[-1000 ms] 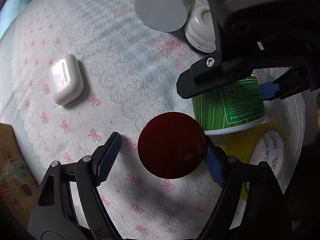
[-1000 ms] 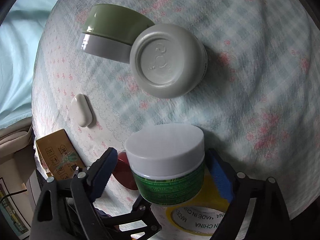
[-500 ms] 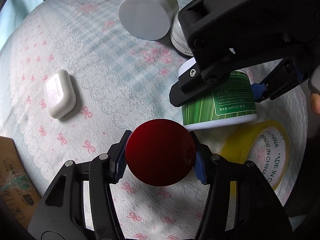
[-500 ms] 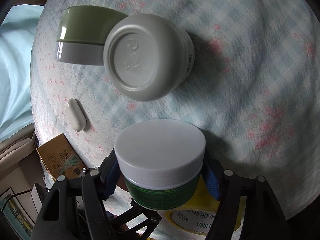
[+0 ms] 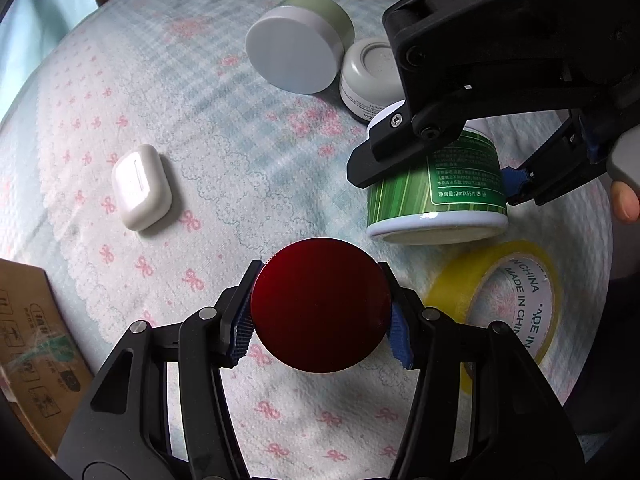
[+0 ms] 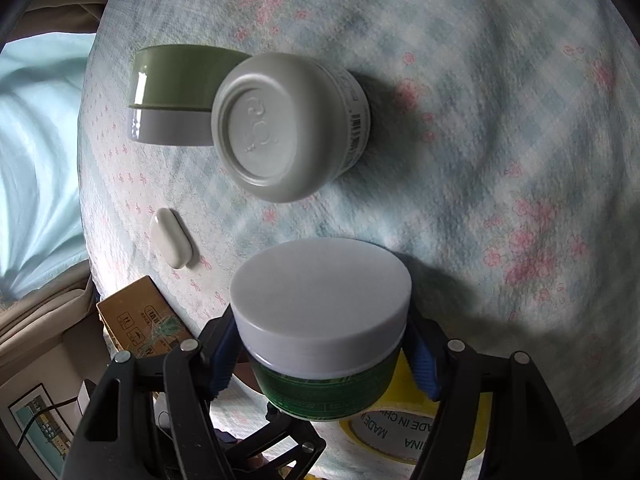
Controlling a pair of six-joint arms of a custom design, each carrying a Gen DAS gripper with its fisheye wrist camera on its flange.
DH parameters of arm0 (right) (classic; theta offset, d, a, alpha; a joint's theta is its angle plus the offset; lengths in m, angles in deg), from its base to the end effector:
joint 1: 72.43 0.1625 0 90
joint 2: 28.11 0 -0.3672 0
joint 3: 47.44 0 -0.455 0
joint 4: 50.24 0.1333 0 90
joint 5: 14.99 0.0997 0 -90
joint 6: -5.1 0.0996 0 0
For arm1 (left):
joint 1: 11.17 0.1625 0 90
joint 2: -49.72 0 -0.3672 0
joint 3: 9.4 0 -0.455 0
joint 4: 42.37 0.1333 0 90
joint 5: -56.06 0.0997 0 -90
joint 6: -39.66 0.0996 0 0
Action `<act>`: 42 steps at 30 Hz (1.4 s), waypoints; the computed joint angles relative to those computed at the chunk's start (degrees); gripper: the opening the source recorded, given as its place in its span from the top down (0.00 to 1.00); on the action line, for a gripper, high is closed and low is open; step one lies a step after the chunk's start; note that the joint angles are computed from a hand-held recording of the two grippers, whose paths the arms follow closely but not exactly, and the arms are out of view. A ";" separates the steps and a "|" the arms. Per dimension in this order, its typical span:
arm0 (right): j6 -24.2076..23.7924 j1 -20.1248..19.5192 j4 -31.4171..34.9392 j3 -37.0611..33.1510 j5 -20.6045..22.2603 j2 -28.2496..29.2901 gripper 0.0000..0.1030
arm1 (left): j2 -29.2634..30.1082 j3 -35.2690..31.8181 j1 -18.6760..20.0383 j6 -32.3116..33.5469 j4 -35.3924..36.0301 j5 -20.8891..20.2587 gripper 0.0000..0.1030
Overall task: Organize rigid objects
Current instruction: 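Grasp the red lid with left tool while right tool grasps green-labelled white jar, then carry the red lid with left tool while right tool carries the jar to box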
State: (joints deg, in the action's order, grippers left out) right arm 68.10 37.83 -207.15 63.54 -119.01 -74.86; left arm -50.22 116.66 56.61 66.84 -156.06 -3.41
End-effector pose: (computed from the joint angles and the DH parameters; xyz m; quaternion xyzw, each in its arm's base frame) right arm 0.2941 -0.4815 -0.0717 -0.3642 -0.9230 0.0984 0.0758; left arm 0.0034 -0.4779 0.2339 0.4081 0.8739 0.0318 0.2621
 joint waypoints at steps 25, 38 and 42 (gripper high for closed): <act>-4.80 20.31 21.25 -18.67 -9.92 -1.75 0.35 | -12.76 -22.39 -11.01 -25.48 27.76 5.00 0.50; -3.27 27.22 26.59 -43.83 -10.92 18.89 0.35 | -7.69 -41.37 2.40 -15.18 32.32 3.13 0.50; 0.82 28.26 28.12 -54.14 -9.94 27.70 0.35 | -3.43 -49.08 9.28 -8.27 32.84 1.41 0.50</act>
